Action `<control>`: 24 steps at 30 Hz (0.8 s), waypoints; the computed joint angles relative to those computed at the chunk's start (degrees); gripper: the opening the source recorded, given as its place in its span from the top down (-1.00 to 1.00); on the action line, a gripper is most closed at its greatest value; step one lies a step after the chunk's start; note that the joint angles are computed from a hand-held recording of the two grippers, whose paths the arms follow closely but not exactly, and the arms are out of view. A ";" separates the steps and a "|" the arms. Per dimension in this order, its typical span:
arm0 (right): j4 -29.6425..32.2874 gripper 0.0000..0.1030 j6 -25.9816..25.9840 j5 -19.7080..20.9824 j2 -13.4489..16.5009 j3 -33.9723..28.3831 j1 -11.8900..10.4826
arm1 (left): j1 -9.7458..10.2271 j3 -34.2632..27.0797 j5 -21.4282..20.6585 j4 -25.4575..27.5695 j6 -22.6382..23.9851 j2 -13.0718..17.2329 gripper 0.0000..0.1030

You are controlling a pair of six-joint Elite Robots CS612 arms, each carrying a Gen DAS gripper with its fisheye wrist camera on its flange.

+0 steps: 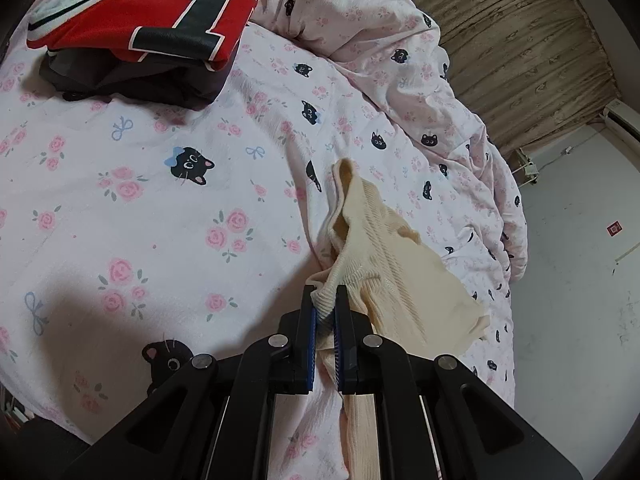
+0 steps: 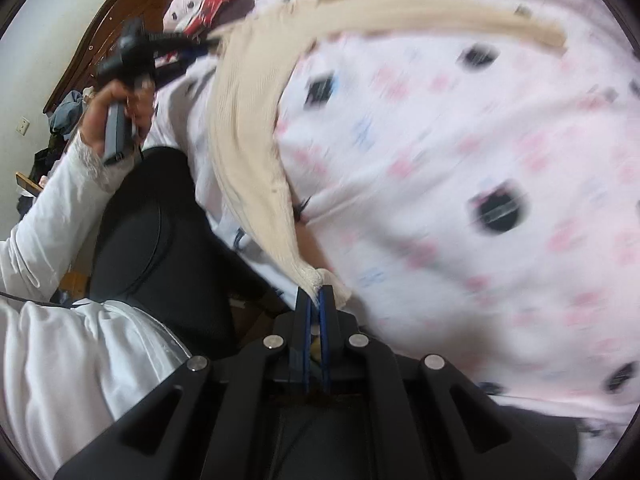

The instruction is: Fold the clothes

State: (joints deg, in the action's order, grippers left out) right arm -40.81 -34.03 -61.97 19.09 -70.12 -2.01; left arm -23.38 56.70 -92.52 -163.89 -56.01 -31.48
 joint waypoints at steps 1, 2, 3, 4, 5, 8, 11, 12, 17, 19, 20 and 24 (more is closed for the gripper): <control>-0.72 0.91 -0.18 -0.75 -0.70 0.56 -0.22 | -0.04 0.18 0.05 -0.15 -0.03 -0.14 0.89; -1.85 0.91 -0.41 -1.73 -1.42 1.47 -0.45 | -0.10 0.40 0.09 -0.36 -0.03 -0.31 0.89; -3.02 0.91 -0.65 -2.71 -2.13 2.41 -0.67 | -0.17 0.63 0.15 -0.60 -0.02 -0.49 0.89; -4.01 0.91 -0.64 -3.21 -3.00 3.52 -0.83 | -0.24 0.85 0.20 -0.83 -0.01 -0.67 0.89; -5.01 0.91 -0.63 -3.68 -3.87 4.66 -0.98 | -0.31 1.08 0.26 -1.07 0.00 -0.85 0.89; -7.96 0.91 -0.26 -5.28 -5.85 7.58 -0.87 | -0.54 1.72 0.73 -1.84 -0.30 -1.37 0.89; -10.48 0.91 -0.78 -8.47 -7.65 10.72 -1.00 | -0.78 2.27 1.23 -2.46 -0.54 -1.83 0.89; -11.34 0.91 -0.67 -9.64 -8.23 12.01 -0.95 | -0.85 2.36 1.38 -2.49 -0.52 -1.91 0.89; -15.60 0.91 0.95 -15.67 -11.59 20.58 -0.98 | -1.15 2.66 2.14 -2.29 -0.50 -2.19 0.89; -17.68 0.91 2.38 -17.60 -13.08 24.96 -0.98 | -1.20 2.63 2.28 -1.99 -0.57 -2.16 0.89; -18.78 0.91 2.98 -18.13 -13.73 27.06 -0.96 | -1.22 2.55 2.35 -1.70 -0.60 -2.09 0.89; -23.46 0.91 5.35 -19.60 -16.47 35.66 -0.89 | -1.28 2.25 2.79 -0.38 -0.66 -1.89 0.89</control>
